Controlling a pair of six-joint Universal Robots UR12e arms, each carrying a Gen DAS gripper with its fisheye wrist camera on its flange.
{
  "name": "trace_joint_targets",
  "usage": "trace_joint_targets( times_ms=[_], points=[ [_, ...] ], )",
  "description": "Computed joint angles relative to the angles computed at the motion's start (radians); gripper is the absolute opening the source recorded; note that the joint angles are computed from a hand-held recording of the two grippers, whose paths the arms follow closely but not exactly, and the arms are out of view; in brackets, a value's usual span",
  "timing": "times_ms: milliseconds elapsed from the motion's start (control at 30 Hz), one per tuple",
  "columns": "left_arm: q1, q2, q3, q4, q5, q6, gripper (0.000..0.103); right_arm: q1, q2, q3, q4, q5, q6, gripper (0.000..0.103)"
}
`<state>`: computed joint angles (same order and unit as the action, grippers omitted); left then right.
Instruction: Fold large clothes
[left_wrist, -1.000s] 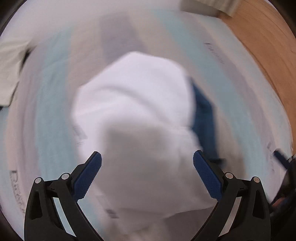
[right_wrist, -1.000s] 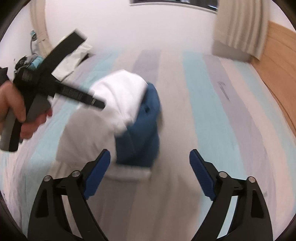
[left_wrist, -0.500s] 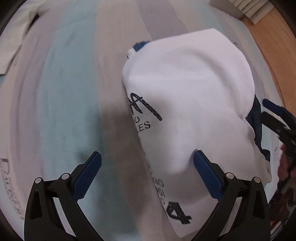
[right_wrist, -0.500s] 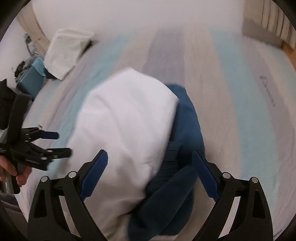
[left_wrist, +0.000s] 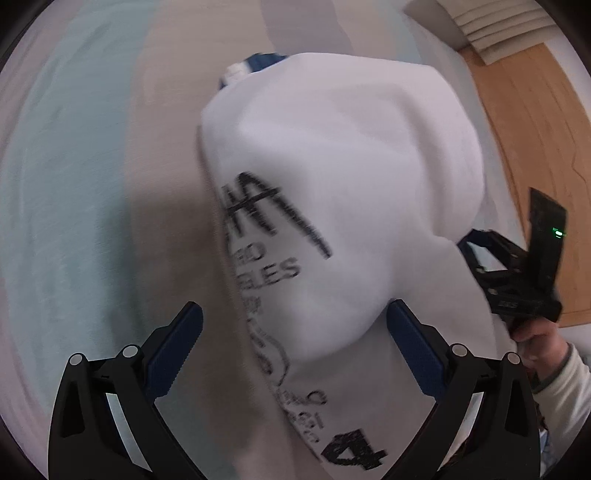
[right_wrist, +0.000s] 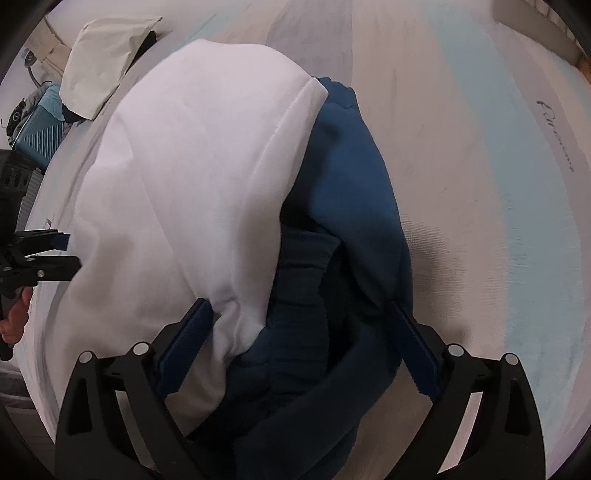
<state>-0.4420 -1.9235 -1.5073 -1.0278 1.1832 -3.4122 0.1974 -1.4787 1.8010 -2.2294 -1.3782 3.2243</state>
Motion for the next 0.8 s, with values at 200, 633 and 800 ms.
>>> trace_joint_targets(
  times_ms=[200, 633, 800],
  points=[
    [0.011, -0.038, 0.031, -0.006, -0.087, 0.035, 0.098, -0.039, 0.010, 0.005, 0.030, 0.116, 0.007, 0.095],
    [0.041, -0.038, -0.023, 0.048, -0.180, 0.030, 0.098, -0.071, 0.030, -0.002, 0.092, 0.232, -0.052, 0.094],
    [0.058, -0.029, -0.040, 0.045, -0.213, 0.046, 0.098, -0.065, 0.015, -0.006, 0.104, 0.178, -0.046, 0.088]
  ],
)
